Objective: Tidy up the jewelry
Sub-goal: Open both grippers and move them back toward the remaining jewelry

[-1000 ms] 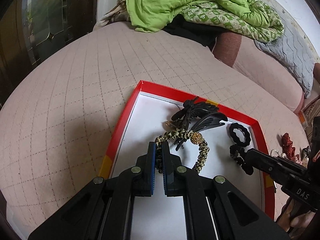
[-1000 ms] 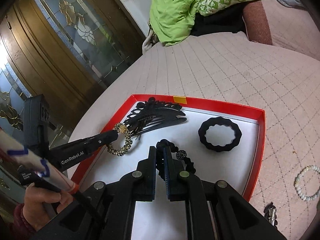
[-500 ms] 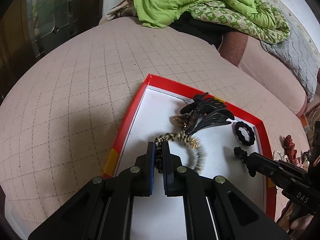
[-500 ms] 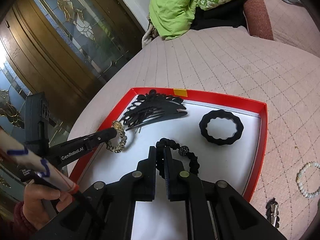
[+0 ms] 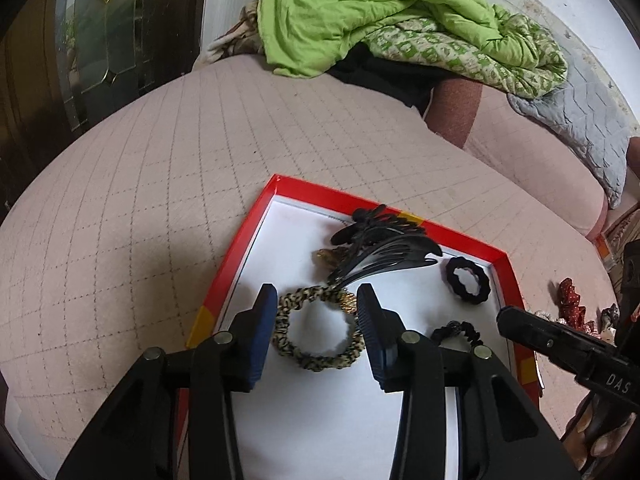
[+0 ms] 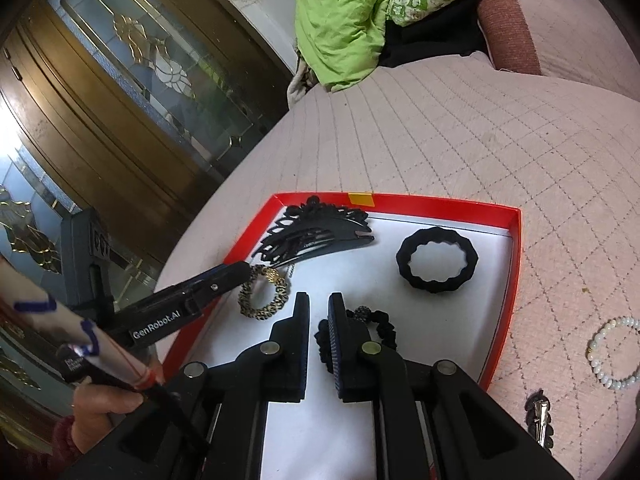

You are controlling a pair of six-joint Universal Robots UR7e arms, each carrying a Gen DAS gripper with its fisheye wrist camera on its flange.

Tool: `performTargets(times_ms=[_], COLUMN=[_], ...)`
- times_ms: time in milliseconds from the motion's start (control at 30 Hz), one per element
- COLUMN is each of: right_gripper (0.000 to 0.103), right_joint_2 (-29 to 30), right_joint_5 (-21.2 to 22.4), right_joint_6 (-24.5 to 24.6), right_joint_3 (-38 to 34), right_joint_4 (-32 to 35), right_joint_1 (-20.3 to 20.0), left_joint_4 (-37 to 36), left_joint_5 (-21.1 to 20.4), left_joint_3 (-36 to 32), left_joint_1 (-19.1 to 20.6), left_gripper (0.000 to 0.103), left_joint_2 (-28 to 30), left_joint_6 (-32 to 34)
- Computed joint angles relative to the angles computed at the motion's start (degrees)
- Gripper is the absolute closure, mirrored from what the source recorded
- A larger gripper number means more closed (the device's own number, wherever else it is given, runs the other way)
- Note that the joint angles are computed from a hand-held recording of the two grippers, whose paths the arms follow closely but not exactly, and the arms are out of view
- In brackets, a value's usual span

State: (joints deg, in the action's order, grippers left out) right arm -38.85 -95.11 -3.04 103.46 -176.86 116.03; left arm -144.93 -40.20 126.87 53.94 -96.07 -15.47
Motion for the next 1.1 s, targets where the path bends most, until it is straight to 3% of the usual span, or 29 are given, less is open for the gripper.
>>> performTargets(times_ms=[300,500,733,967,1100], right_gripper=[0.092,0.092,0.092,0.092,0.092], right_joint_2=[-4.05,-8.13,-16.93,-22.32,-23.81], right_joint_5=[0.81,-1.25,-6.6,-11.94,-10.92], right_joint_6=[1.04,2.36,3.16,7.76,10.5], right_joint_3=[3.56,7.28,13.74,18.69,19.86], right_joint_4=[-3.81,-5.94,-8.52,-7.27,-8.57], right_joint_1=[-0.66,-1.38,-3.78,-7.84,-9.49], left_joint_4=[-4.44,-3.59,-1.83,0.73,3.1], left_joint_5=[-1.34,-3.74,-11.1,-21.66,-20.78], left_joint_3=[2.04,2.61,1.19,-3.54,-5.8], left_joint_1=[-2.74,-6.05,-9.24,-7.68,-8.17], left_gripper=[0.063,0.063,0.063,0.063,0.063], left_joint_2=[0.59,2.77,7.9,16.75,22.17], left_joint_6=[2.88,2.68,-0.02,-4.52,-4.04])
